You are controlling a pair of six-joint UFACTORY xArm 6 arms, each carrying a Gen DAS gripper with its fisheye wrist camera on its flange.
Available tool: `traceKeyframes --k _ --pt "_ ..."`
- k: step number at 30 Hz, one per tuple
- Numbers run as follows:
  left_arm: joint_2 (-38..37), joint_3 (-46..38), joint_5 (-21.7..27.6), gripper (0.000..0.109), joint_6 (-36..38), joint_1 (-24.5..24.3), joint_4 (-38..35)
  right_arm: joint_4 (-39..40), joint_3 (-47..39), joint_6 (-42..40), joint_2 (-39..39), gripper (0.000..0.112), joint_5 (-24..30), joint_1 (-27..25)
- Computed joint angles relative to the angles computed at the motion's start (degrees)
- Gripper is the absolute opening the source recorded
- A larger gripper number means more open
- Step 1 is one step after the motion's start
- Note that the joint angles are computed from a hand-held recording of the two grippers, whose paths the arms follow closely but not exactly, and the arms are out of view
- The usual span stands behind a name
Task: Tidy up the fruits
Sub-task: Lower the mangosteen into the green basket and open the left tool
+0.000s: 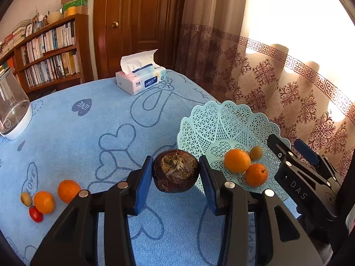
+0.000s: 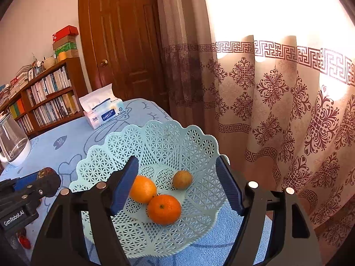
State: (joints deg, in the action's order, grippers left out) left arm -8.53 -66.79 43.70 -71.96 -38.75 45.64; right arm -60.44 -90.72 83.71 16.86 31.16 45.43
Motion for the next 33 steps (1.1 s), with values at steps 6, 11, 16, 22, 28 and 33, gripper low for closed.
traceKeyframes --k 6,11,16,22,28,33 --pt "4.35 -3.14 -1.67 0.043 1.93 0.36 -1.46 -1.93 0.22 3.07 -0.36 0.074 1.76 -0.10" --pt "5.98 -4.05 -2.19 0.043 2.33 0.07 -0.67 -1.55 0.54 4.04 -0.51 0.074 1.83 -0.56" --pt "5.57 -3.25 -4.14 0.043 2.00 0.51 -0.08 -1.90 0.71 4.82 -0.66 0.075 1.96 -0.54" --pt "5.02 -2.82 -4.76 0.044 1.81 0.25 0.44 -2.28 0.94 5.50 -0.81 0.075 2.02 -0.52" --pt "4.35 -2.28 -4.01 0.068 0.66 0.51 0.25 -2.08 1.21 5.68 -0.94 0.075 1.61 -0.67" --pt "3.69 -2.39 -0.30 0.083 -1.77 -0.42 3.47 -3.36 1.79 7.38 -1.45 0.085 1.15 -0.72"
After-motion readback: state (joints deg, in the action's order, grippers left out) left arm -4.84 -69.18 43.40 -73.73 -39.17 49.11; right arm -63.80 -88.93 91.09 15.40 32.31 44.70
